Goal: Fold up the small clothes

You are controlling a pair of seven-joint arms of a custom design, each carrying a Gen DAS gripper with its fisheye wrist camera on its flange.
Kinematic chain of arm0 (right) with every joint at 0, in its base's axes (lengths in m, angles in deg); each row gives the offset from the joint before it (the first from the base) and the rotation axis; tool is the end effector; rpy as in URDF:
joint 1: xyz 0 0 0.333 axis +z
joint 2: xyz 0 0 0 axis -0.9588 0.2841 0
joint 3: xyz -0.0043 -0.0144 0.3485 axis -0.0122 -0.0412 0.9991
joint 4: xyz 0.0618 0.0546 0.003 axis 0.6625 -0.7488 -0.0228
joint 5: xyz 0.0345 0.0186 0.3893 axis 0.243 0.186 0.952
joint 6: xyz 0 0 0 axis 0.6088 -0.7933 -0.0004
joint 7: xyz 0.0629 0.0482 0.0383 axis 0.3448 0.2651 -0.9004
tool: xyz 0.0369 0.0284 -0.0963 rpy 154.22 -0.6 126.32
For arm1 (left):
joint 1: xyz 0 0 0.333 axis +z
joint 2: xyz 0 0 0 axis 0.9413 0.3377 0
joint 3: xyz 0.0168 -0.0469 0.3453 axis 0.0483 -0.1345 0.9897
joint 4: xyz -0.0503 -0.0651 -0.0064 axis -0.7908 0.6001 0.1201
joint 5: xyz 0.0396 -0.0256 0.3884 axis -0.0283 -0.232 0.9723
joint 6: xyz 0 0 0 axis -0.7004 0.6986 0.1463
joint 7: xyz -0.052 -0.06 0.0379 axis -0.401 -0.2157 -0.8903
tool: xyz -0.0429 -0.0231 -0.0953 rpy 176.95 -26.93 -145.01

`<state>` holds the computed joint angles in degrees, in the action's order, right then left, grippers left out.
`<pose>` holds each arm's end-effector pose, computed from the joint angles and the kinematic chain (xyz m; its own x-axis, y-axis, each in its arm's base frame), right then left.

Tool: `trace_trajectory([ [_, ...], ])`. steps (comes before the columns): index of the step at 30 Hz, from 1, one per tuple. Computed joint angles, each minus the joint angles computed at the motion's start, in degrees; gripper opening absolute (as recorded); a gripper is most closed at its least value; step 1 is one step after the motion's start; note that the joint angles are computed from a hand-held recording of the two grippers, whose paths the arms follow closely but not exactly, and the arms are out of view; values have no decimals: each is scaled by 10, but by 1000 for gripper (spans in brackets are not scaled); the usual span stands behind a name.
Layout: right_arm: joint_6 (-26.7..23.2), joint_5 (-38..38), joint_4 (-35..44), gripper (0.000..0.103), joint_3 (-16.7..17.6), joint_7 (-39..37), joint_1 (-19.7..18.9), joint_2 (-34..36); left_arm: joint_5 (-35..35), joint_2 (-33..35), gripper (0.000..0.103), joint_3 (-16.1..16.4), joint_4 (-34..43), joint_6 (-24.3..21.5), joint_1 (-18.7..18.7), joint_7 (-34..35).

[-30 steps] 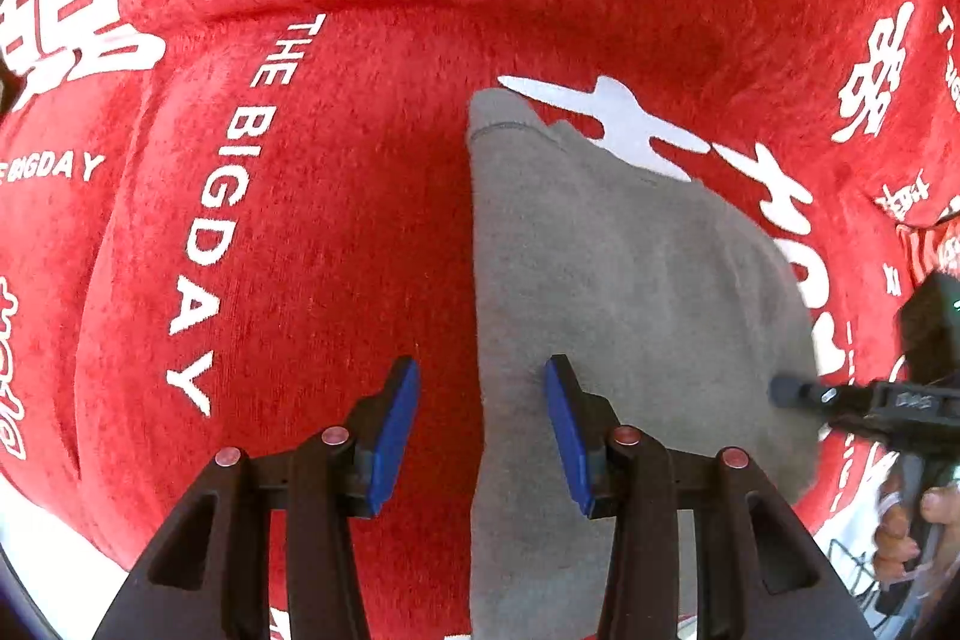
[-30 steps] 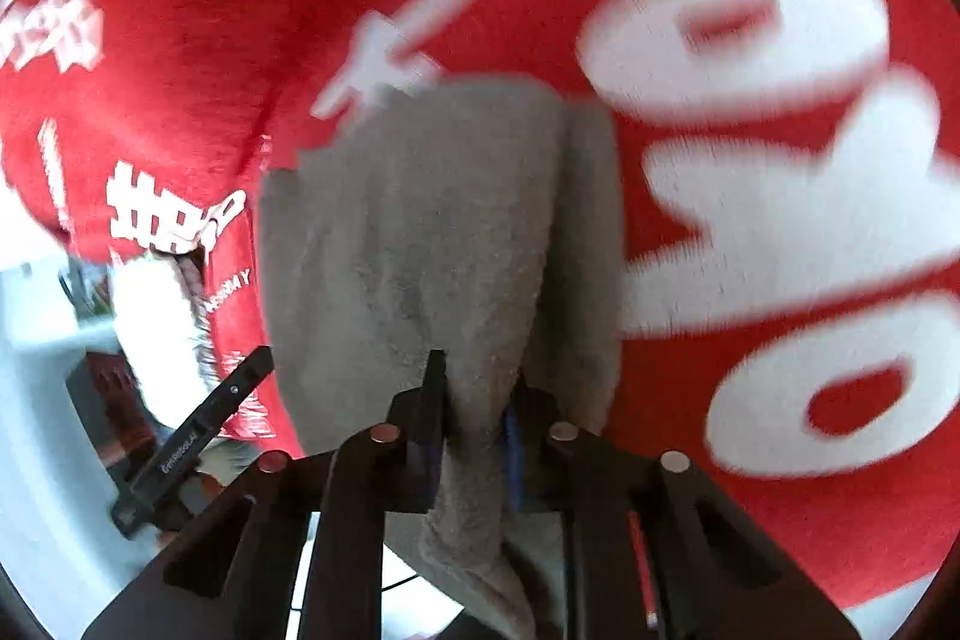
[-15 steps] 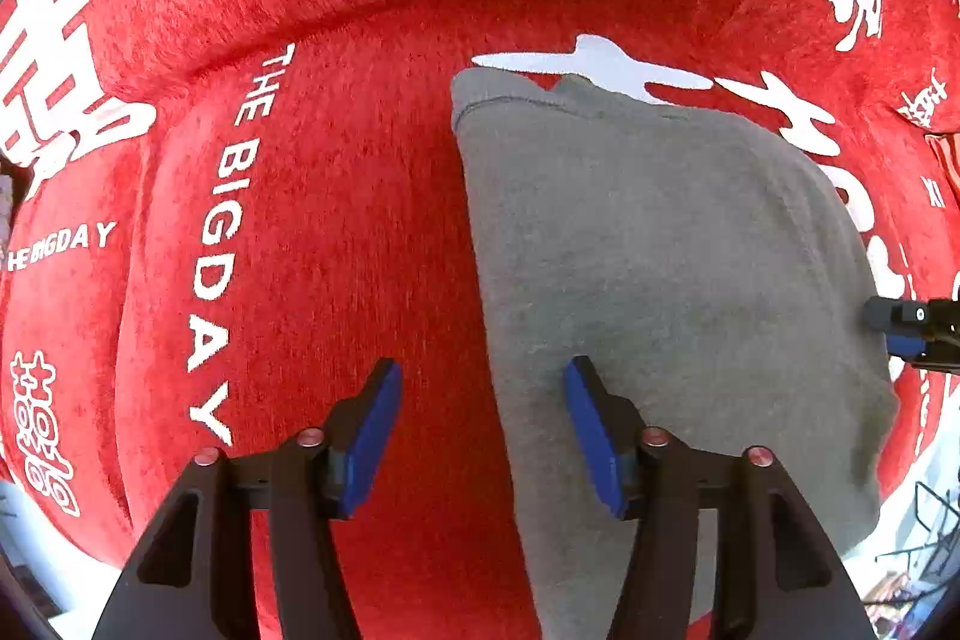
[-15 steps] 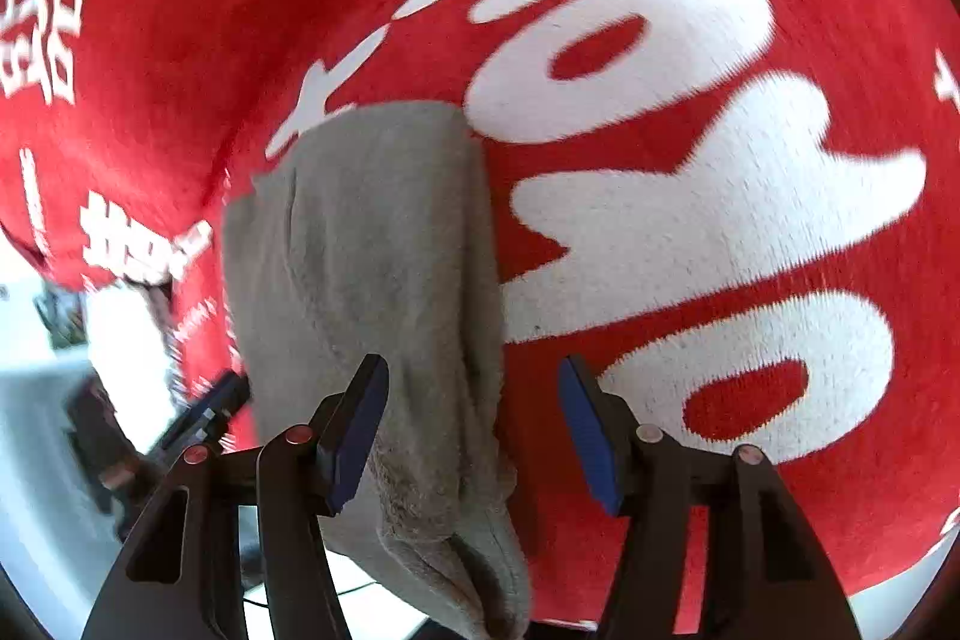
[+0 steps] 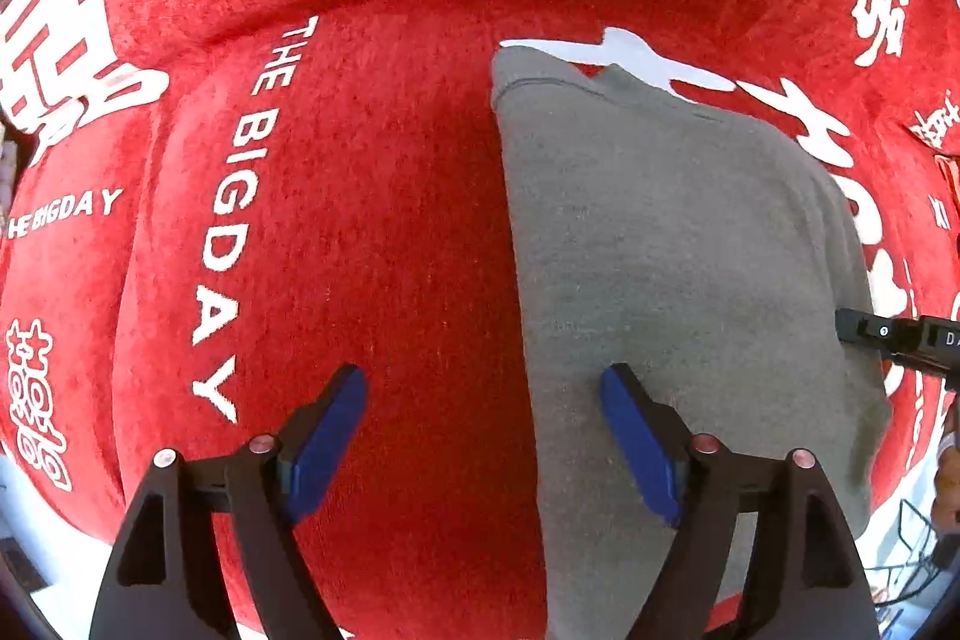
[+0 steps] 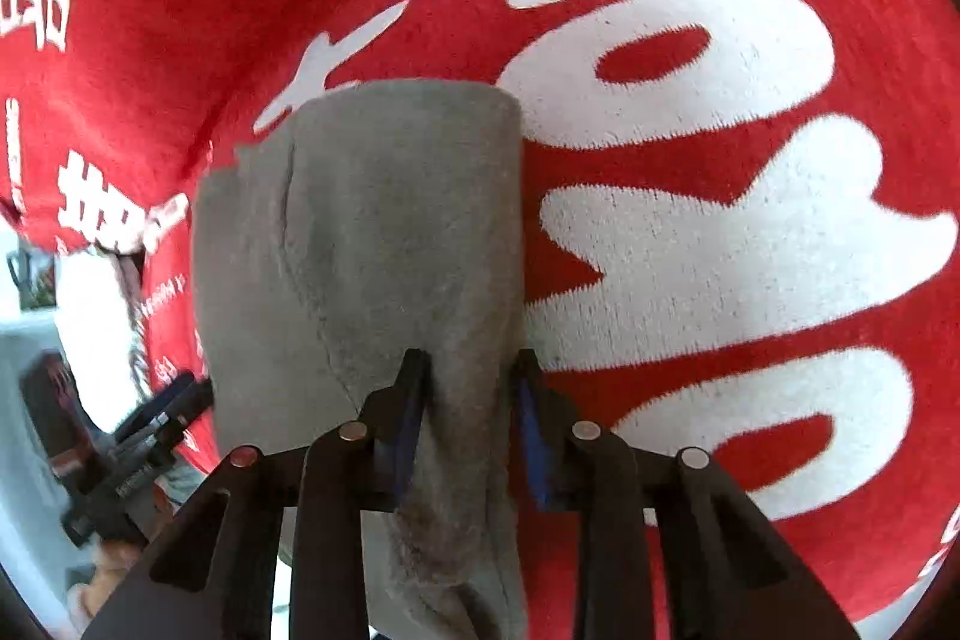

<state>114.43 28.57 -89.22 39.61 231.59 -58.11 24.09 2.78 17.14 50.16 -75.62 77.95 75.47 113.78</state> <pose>0.6301 0.2391 0.3836 -0.6802 -0.5181 -0.5186 -0.6318 0.7731 0.0563 0.7118 -0.0122 0.4777 -0.5859 -0.8092 0.0445 -0.8029 0.5721 -0.1677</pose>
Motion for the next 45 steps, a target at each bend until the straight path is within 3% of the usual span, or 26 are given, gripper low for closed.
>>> trace_trajectory([
  [4,-68,-65,17,49,-35,73,31,-15,8,-2,82,3,-2,1,-3,-17],
  [12,-88,-70,-72,55,-24,133,37,-114,31,-13,82,8,-6,-10,-11,-38],
  [15,-109,-78,-81,64,-20,141,41,-135,34,-20,82,8,-6,-25,-11,-43],
  [25,-149,-81,-28,64,-15,156,48,-110,38,-42,82,10,-5,-66,-9,-47],
  [33,-240,-120,30,65,-16,157,58,-106,44,-70,82,12,-14,-110,-5,-33],
  [35,-269,-145,54,73,-19,163,63,-104,37,-77,82,12,-7,-127,-2,-25],
  [39,-309,-185,101,76,-22,177,72,-95,27,-90,82,13,6,-144,2,-19],
  [40,-325,-195,116,82,-23,180,74,-92,25,-96,82,14,4,-139,3,-16],
  [41,-341,-205,131,82,-24,185,76,-87,24,-102,84,14,2,-134,3,-11],
  [42,-349,-211,141,82,-25,188,78,-84,24,-107,100,15,1,-127,4,-8],
  [45,-385,-228,178,84,-26,195,83,-72,22,-121,103,17,-1,-106,6,0],
])
